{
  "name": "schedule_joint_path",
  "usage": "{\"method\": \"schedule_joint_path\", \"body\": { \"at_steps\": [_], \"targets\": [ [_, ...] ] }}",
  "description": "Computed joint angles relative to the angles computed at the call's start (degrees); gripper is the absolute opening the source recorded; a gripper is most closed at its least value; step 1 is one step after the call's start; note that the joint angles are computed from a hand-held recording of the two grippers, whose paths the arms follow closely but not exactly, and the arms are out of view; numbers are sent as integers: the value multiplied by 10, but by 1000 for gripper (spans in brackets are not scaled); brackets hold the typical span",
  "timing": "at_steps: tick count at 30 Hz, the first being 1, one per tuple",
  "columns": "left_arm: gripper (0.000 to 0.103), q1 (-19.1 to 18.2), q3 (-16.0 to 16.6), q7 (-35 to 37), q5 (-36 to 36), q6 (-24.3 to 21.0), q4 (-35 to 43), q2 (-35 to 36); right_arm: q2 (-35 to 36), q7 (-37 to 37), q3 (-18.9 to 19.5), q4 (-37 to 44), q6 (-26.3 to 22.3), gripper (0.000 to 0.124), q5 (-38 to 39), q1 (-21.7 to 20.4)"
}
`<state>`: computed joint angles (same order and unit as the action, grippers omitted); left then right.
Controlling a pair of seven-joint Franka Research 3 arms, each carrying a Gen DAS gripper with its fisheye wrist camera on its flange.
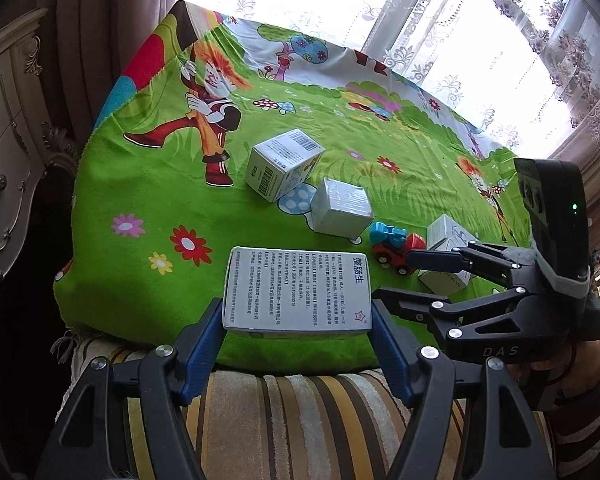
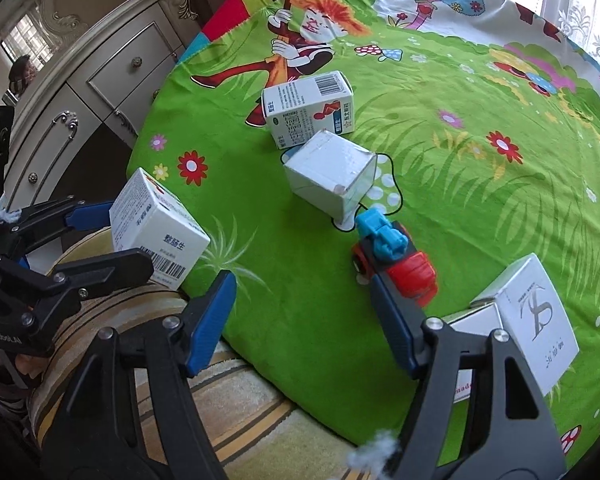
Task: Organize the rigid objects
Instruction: 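Grasp the white printed medicine box with left tool while right grasps red toy car, then carry both items to the purple-rimmed box and release them inside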
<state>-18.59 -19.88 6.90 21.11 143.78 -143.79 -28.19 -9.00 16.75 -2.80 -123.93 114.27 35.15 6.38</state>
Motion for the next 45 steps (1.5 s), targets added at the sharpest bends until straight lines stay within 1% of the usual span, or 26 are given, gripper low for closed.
{"method": "schedule_joint_path", "body": {
  "at_steps": [3,5,6,8,9,11,13,15,22,25,26,27,30,37,45],
  "targets": [
    [70,1,0,-11,-2,4,-10,-10,-15,-8,-7,-6,-3,73,13,-3],
    [70,0,1,-14,-3,7,-14,-14,-25,-13,-10,-10,4,73,20,-6],
    [70,0,1,-13,-3,8,-14,-14,-30,-15,-10,-14,16,73,21,-7],
    [70,0,0,-10,-1,8,-12,-11,-37,-12,-4,-24,60,72,12,-7],
    [70,0,0,-9,0,8,-11,-10,-35,-10,-2,-24,77,68,6,-6],
    [70,1,0,-10,0,7,-10,-10,-28,-9,-1,-19,93,63,-3,-2],
    [70,1,0,-10,0,7,-9,-8,-22,-16,2,-20,115,51,-12,2],
    [70,1,-1,-9,0,5,-7,-6,-13,-13,4,-18,130,44,-22,5],
    [70,-1,2,-2,-1,8,-5,3,1,-30,5,-13,149,42,-14,13],
    [71,-1,2,-3,-1,7,-5,3,9,-39,8,-9,149,42,-21,16],
    [70,-1,2,-3,-2,8,-6,2,12,-36,11,-8,150,41,-29,17],
    [70,-1,2,-4,-2,9,-6,2,14,-35,12,-8,151,36,-34,17],
    [70,-2,4,-3,-5,13,-8,3,15,-41,10,-6,147,30,-25,19],
    [70,-1,3,-1,-5,12,-7,5,10,-45,12,-13,152,29,-22,20],
    [70,0,0,-2,-2,9,-4,5,-6,-44,3,-16,137,29,-7,16]
  ]
}}
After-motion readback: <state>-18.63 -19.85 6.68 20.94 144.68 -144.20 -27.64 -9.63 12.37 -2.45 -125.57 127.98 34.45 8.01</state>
